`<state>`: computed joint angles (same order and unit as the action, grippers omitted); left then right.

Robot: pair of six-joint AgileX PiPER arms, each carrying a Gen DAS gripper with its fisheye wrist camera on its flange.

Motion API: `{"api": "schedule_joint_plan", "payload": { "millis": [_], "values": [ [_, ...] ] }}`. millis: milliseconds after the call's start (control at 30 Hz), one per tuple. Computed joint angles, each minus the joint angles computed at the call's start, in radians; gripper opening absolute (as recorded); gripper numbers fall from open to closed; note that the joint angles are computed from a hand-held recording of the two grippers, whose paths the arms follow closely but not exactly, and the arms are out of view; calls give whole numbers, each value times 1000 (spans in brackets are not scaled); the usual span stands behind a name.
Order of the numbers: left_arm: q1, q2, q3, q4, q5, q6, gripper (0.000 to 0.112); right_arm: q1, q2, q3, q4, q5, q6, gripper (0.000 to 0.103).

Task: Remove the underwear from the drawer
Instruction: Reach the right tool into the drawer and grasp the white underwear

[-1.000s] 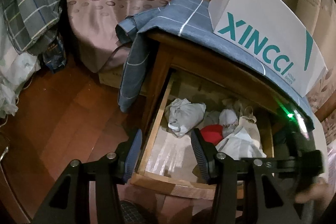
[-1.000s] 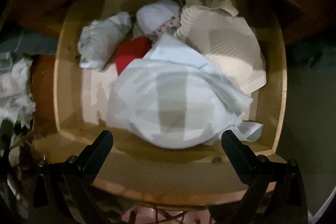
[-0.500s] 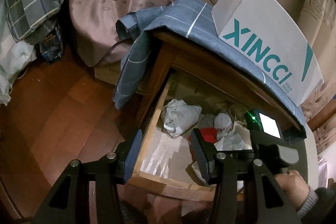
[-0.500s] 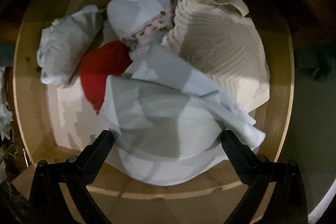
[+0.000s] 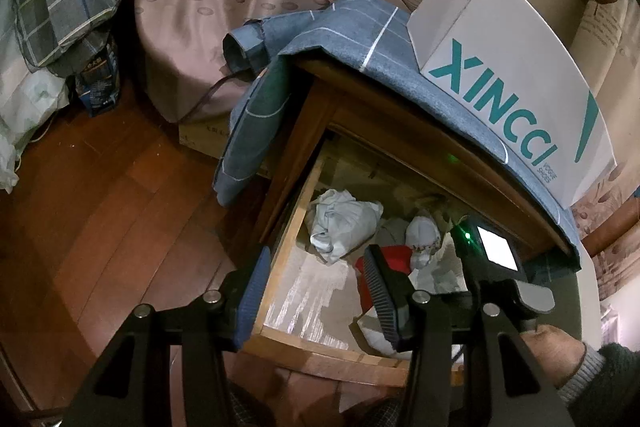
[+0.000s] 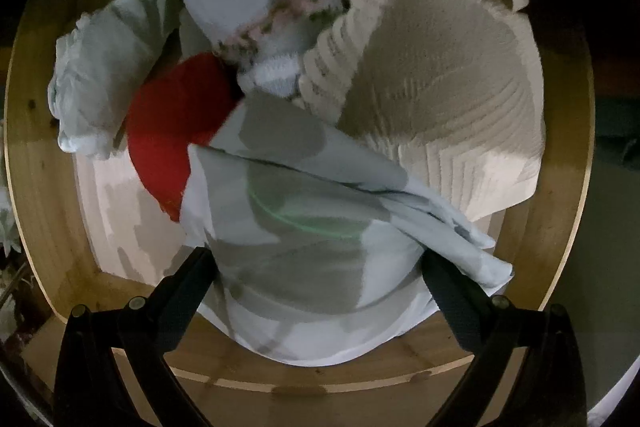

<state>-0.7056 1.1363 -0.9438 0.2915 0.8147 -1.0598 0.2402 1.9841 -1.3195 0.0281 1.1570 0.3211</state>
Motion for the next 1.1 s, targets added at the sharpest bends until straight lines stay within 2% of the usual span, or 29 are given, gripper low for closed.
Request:
{"api": "schedule_joint_plan", "payload": {
  "millis": [100,167,267,367,467,633,767,800,1000,1067,1100],
  "values": [
    [0,-1,1,-1,-1,1,50,-6,-36,46,21,-39,-30,87],
    [-1,2,-1,0,0,1,50,-17,-59,71,39,-61,-57,69],
    [-4,-1,0,5,5,-5,50,-39,-97,114,56,-99,-97,53],
    [-6,-1,0,7,6,-10,50,-40,-152,171,62,-154,-129,41],
    [-14,1,-4,15,14,-16,50,-32,-219,237,68,-219,-158,33],
    [-24,5,-6,28,20,-29,50,-88,-345,355,121,-307,-272,28],
    [-30,8,-8,36,27,-31,50,-149,-413,378,154,-318,-327,23],
    [-31,10,-10,37,29,-31,50,-118,-456,398,161,-309,-297,23],
    [-32,27,-23,35,45,-22,50,-161,-570,395,153,-275,-333,22],
    [-26,31,-26,24,45,-6,50,-216,-608,362,152,-230,-382,22],
    [-25,37,-29,20,50,1,50,-217,-632,369,130,-241,-382,22]
  ]
}}
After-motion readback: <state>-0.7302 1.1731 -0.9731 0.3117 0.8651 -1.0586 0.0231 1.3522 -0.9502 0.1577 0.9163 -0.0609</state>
